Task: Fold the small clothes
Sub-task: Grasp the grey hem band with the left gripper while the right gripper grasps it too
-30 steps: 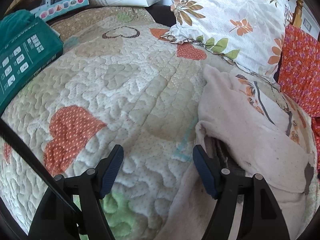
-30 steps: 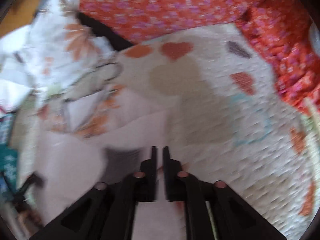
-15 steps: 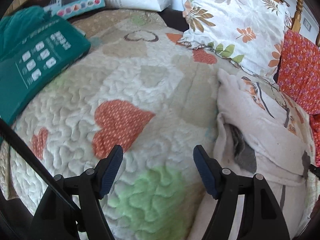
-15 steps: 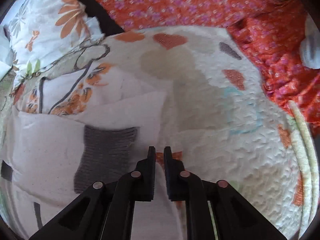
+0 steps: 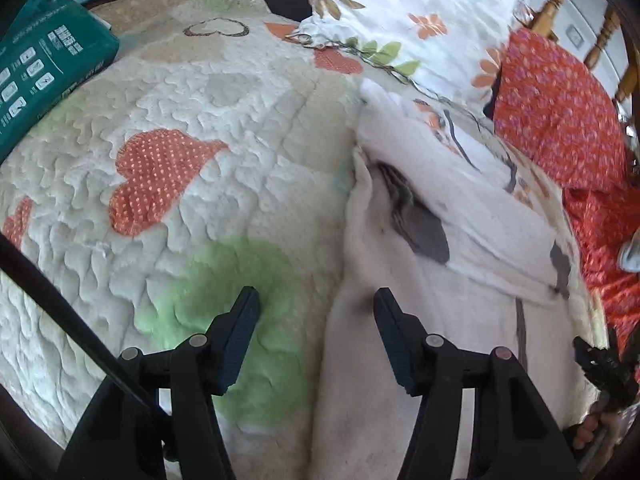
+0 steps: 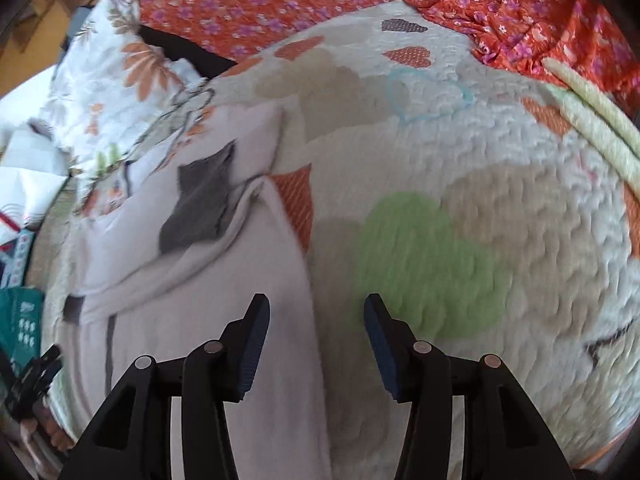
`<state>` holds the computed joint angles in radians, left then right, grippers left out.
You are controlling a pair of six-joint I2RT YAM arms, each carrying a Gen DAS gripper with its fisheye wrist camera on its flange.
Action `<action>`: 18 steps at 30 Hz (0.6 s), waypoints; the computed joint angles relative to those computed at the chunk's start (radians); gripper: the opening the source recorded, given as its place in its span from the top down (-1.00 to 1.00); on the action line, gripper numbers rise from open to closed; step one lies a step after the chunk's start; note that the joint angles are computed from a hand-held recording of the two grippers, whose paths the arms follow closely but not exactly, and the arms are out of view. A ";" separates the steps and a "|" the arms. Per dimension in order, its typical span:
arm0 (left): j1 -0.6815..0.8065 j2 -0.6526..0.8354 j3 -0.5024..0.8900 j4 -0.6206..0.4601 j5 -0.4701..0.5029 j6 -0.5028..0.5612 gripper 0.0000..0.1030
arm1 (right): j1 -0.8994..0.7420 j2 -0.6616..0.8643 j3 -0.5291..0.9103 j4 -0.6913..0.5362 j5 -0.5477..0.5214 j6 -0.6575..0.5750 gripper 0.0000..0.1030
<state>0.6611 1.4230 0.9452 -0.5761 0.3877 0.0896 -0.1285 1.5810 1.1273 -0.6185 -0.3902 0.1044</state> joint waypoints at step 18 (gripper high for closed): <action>0.217 -0.154 -0.181 -0.262 0.337 0.104 0.25 | -0.195 -0.028 -0.228 -0.004 -0.593 0.055 -0.05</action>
